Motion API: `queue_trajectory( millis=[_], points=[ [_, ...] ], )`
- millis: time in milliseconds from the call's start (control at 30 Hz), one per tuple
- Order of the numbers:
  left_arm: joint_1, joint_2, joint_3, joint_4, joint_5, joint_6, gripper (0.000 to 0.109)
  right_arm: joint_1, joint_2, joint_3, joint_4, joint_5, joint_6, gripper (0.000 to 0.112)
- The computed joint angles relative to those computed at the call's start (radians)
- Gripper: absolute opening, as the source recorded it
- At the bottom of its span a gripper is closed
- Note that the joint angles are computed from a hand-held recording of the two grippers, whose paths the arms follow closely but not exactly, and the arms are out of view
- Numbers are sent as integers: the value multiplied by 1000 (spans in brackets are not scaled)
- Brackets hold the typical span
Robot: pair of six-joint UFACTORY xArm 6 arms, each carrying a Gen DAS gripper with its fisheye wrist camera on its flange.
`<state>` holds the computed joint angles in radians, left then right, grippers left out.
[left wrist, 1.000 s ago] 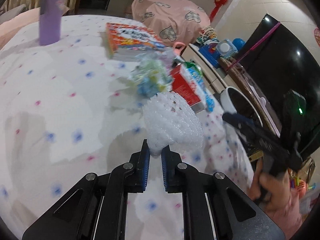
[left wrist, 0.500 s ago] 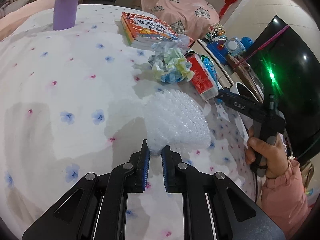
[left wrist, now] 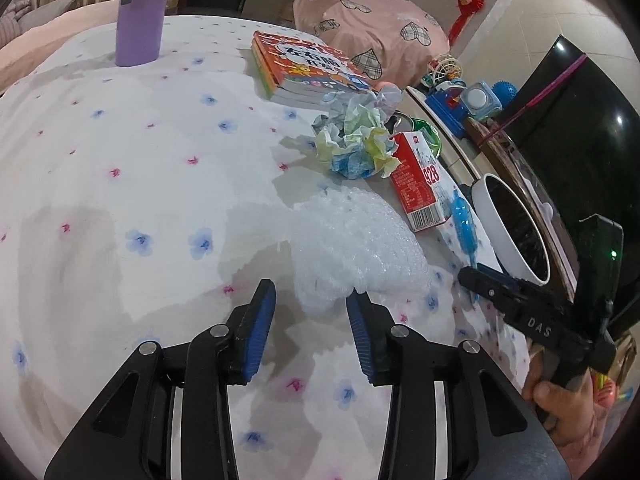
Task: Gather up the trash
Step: 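Grasp the blue lollipop with the right tool while the left tool lifts the foam net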
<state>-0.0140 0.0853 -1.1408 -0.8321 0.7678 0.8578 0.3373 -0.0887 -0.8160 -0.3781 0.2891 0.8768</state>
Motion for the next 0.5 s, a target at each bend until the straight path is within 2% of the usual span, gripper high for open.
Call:
queue_trajectory(
  millis=[67,167,233,300,333,367,400,433,467,500],
  points=[
    [-5,3,1,-6,-15,6,36,6,0,-4,-33,9,20,38],
    [-7,15,-9,-14,-10,7,35,-1,5,-8,-31,-13,14,51],
    [-4,23,-16,-17,-2,6,34,-5,18,-28,-94,-7,51,53],
    [-1,26,-19,-20,13,9,21,-6,44,-51,-63,-5,10,53],
    [1,24,-18,-22,18,13,20,-7,50,-54,-66,-9,8,53],
    [2,18,-14,-26,18,19,18,-7,58,-61,-75,-8,7,50],
    [3,11,-11,-30,21,28,14,-7,57,-59,-73,-10,6,36],
    [6,5,-8,-34,28,36,14,-7,53,-51,-60,-21,3,26],
    [7,-2,-5,-39,33,42,14,-9,45,-39,-44,-36,2,20],
    [8,-12,0,-46,37,50,13,-13,31,-21,-44,-58,19,20]
  ],
)
